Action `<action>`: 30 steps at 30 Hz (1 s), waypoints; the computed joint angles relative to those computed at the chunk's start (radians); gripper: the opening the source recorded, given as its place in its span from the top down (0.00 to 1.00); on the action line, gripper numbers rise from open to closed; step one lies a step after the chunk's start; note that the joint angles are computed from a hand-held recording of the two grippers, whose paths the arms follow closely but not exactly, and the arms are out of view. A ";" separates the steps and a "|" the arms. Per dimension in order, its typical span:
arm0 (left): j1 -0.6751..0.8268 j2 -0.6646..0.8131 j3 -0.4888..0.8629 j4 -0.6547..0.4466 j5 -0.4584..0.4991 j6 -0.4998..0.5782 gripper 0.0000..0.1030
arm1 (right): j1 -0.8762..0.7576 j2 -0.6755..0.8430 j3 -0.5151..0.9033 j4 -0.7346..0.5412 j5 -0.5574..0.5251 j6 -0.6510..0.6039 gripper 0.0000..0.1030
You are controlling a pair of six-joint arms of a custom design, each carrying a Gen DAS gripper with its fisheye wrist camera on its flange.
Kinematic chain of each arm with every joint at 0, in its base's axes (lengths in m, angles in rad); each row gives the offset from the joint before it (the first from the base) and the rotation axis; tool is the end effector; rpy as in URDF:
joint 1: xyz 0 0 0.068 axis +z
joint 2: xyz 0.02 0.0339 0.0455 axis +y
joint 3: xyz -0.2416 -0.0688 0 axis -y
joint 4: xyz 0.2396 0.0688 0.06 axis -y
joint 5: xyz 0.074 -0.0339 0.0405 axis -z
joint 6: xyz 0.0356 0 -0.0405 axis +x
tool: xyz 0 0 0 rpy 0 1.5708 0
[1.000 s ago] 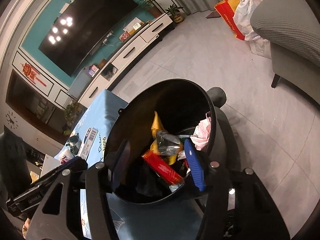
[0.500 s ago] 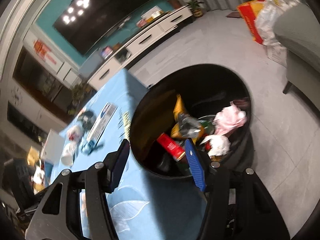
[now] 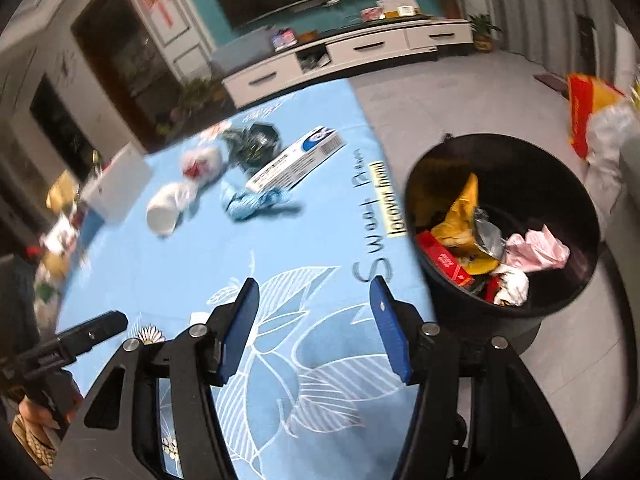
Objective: Collect trash
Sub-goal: 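Grasp the blue knitted item with the right tool while the left tool reaches the white cup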
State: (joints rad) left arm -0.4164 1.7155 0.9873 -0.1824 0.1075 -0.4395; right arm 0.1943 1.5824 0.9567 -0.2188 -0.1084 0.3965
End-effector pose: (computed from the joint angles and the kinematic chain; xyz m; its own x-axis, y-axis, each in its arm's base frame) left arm 0.3100 -0.1413 0.1515 -0.8504 -0.0864 -0.5189 0.1110 0.9347 -0.3376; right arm 0.3179 0.0665 0.1816 -0.7780 0.2382 -0.5813 0.0412 0.9427 0.3311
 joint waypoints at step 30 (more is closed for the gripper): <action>0.278 0.153 0.101 0.113 0.133 0.013 0.11 | 0.160 0.839 1.040 -0.259 0.086 -0.275 0.45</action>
